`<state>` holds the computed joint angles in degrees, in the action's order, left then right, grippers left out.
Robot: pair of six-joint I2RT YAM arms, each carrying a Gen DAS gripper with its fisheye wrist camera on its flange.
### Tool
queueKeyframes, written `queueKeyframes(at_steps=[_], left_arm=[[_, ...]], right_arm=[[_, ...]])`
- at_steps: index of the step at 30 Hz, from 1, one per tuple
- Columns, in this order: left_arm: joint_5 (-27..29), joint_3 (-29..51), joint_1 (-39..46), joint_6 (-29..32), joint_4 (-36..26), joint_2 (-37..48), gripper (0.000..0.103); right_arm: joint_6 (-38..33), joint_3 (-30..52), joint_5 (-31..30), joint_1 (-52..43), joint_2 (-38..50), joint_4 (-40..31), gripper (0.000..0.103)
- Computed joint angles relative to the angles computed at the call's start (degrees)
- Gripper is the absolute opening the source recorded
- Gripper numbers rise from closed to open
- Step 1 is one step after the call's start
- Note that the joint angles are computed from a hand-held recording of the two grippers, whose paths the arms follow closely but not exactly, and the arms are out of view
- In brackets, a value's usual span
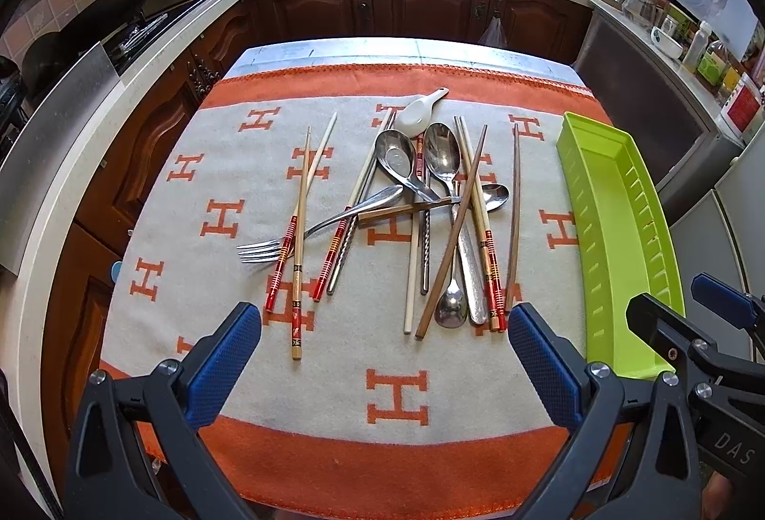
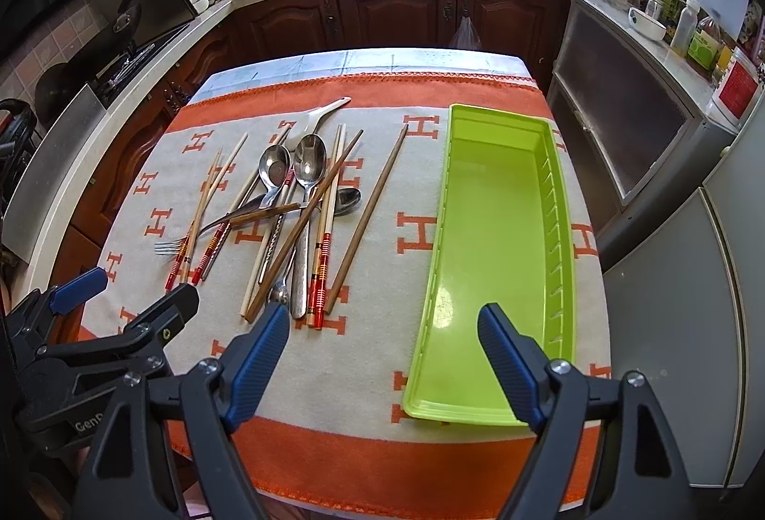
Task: Organize utensils
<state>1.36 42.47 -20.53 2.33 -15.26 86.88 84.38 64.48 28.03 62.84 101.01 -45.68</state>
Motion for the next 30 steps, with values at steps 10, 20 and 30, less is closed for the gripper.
queueKeyframes(at_steps=[10, 20, 30], left_arm=[[-0.21, 0.02, -0.23, 0.17, -0.42, -0.38, 0.102], [-0.46, 0.33, -0.84, -0.05, -1.39, -0.87, 0.102], [-0.58, 0.34, -0.98, -0.18, -1.42, -0.86, 0.102]], right_arm=[[0.67, 0.87, 0.14, 0.43, -0.01, -1.09, 0.080], [1.21, 0.95, 0.24, 0.77, -0.28, -1.51, 0.080], [1.07, 0.79, 0.17, 0.74, -0.41, -1.38, 0.080]])
